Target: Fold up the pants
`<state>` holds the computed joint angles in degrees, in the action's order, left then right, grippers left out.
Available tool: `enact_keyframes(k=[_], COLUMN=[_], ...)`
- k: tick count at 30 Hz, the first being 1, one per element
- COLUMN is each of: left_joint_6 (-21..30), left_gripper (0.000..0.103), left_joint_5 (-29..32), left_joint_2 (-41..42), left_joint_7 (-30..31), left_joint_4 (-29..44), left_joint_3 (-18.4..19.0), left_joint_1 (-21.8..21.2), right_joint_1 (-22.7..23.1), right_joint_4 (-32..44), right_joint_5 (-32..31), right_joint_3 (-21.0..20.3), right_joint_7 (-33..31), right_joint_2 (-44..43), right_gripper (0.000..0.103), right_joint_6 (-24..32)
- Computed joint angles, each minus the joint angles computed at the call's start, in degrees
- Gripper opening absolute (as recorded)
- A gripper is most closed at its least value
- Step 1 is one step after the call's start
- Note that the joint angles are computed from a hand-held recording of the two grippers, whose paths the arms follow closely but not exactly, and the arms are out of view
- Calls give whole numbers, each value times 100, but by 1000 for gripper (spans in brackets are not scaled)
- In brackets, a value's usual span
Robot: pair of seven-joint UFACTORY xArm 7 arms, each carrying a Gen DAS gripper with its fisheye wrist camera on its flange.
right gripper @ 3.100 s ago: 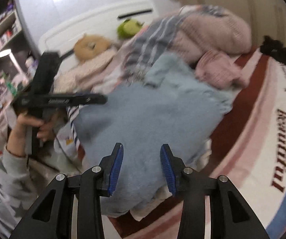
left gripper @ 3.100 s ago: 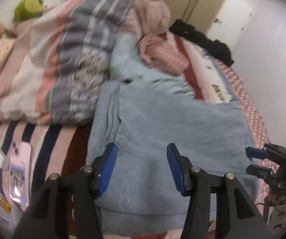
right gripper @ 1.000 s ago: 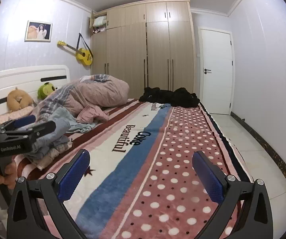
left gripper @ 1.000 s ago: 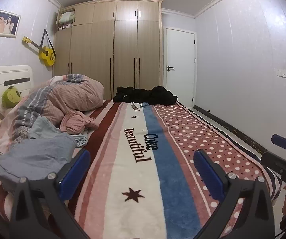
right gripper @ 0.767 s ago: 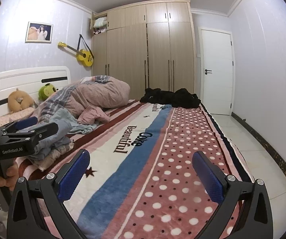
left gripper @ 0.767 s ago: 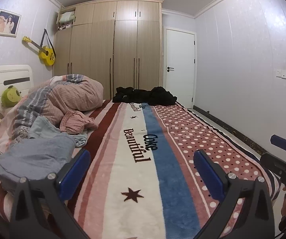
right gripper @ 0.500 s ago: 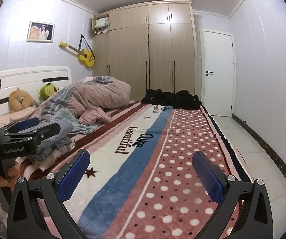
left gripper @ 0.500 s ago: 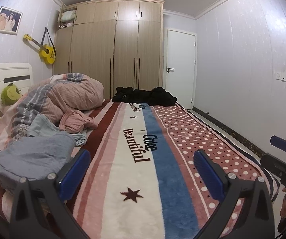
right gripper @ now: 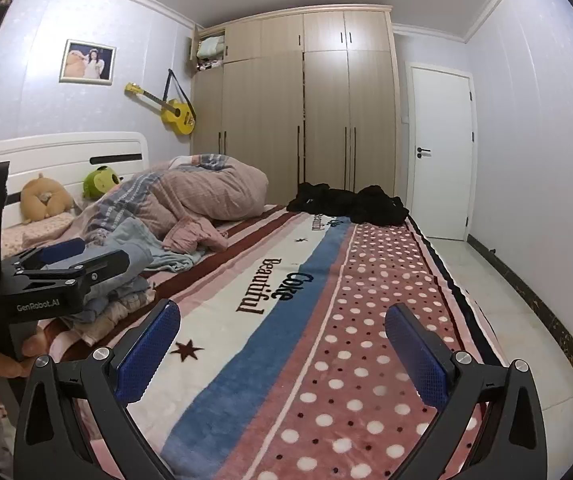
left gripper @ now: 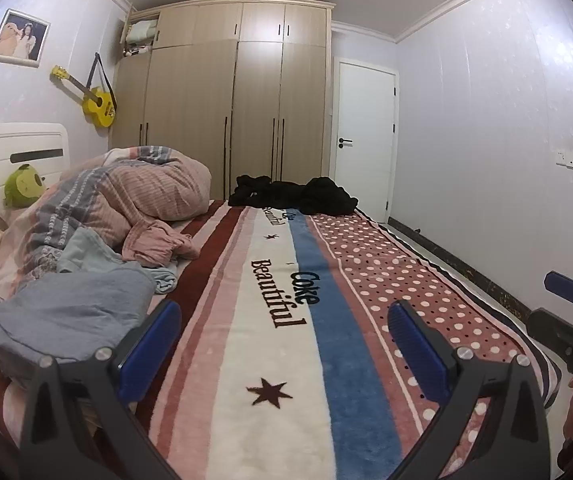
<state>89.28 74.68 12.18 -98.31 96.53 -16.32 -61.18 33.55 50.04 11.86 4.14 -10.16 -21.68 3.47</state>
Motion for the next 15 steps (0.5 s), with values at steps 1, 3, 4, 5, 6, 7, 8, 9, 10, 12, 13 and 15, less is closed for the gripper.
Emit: enact_keyframes(k=[1, 3, 4, 5, 6, 7, 8, 9, 10, 12, 13, 15], left_joint_6=[2, 0, 4, 7, 16, 25, 36, 39, 40, 43, 49, 70], left_gripper=[102, 102, 102, 102, 102, 102, 102, 102, 102, 102, 102, 102], left_joint_5=[-1, 2, 6, 9, 16, 19, 20, 23, 22, 20, 24, 22], left_joint_2=[-8, -24, -29, -33, -28, -25, -25, -25, -27, -29, -31, -29], left_joint_7=[-13, -33, -40, -44, -44, -44, -45, -48, -51, -52, -54, -53], left_joint_4=[-12, -33, -41, -47, -45, -44, -44, -48, -51, -54, -59, -57], left_joint_3=[2, 0, -3, -6, -8, -10, -12, -13, -14, -16, -16, -18], left_joint_1=[2, 10, 14, 17, 20, 20, 19, 19, 20, 23, 24, 24], right_joint_1=[0, 59, 78, 88, 127, 156, 185, 204, 212, 228, 221, 183], right_joint_4=[-4, 12, 26, 30, 41, 55, 69, 85, 94, 111, 112, 101], right_joint_5=[0, 15, 26, 36, 58, 80, 100, 118, 134, 169, 182, 192], right_joint_3=[4, -49, -71, -71, -101, -129, -152, -164, -168, -182, -174, -128], right_joint_7=[6, -48, -73, -84, -120, -155, -193, -224, -247, -298, -308, -293], right_joint_2=[-5, 3, 13, 17, 27, 39, 49, 64, 72, 87, 87, 70], right_gripper=[102, 102, 102, 102, 102, 102, 102, 102, 102, 102, 102, 102], right_joint_6=[1, 10, 11, 7, 2, -2, -2, -2, -1, 5, 5, 7])
